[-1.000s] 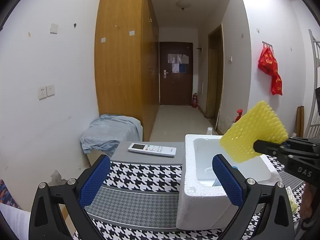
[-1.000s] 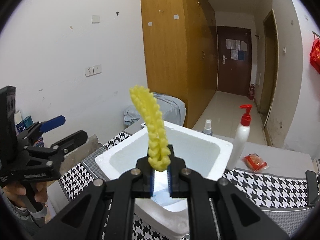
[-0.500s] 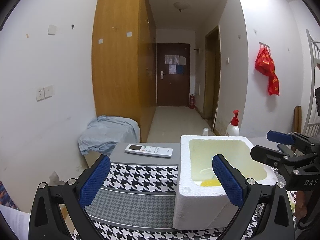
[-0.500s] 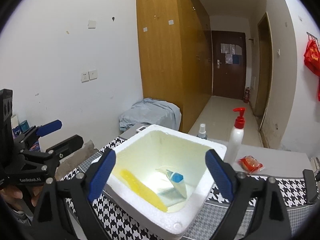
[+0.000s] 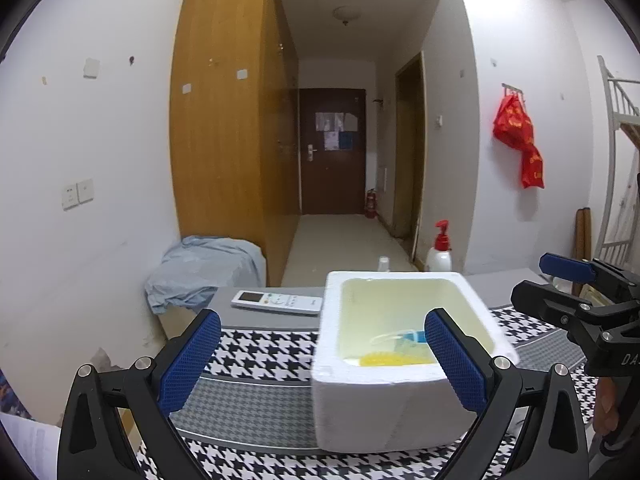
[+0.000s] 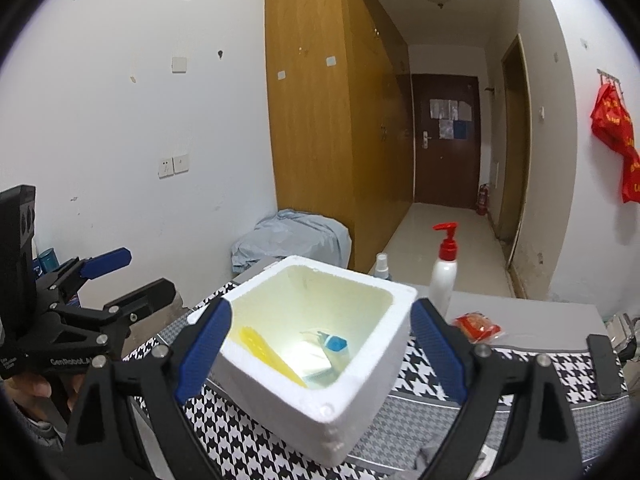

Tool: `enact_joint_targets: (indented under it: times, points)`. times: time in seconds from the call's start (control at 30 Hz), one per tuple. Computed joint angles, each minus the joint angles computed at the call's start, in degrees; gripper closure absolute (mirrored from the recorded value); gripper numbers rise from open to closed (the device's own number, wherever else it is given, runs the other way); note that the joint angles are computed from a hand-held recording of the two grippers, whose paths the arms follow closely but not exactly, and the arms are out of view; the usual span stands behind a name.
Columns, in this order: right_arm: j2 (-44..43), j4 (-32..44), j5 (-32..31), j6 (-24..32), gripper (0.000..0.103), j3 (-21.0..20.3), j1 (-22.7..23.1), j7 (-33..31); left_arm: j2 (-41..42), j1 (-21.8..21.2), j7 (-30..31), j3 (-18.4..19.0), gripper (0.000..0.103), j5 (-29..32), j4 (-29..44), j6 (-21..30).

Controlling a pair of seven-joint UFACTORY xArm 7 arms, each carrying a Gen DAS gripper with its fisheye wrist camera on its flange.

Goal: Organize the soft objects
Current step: 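Withdraw both grippers from the foam box toward the remaining items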

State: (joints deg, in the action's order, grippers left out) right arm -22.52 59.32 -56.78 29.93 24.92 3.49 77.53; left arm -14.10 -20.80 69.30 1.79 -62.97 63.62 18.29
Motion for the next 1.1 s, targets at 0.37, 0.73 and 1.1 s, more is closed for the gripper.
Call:
enact_joint_targets:
  times: [0.37,0.73,1.1]
  points:
    - [-10.9,-6.4,4.2,2.3,0.009,2.6,-1.7,-0.7,-6.6,-4.2,1.0,0.5,0.001,0.0,-4.9,-0.3]
    - [-22.1,-11.6,12.8,4.9,0.004,8.0,-5.9,-4.0,-10.7,-8.8,0.1,2.0,0.001,0.7,-7.9,0.4]
    - [-30.3,-15.2,20.9,6.3,0.002,12.2,-8.2,-6.8,-15.9,-13.3,1.8,3.9,0.001,-0.2,-12.8,-1.0]
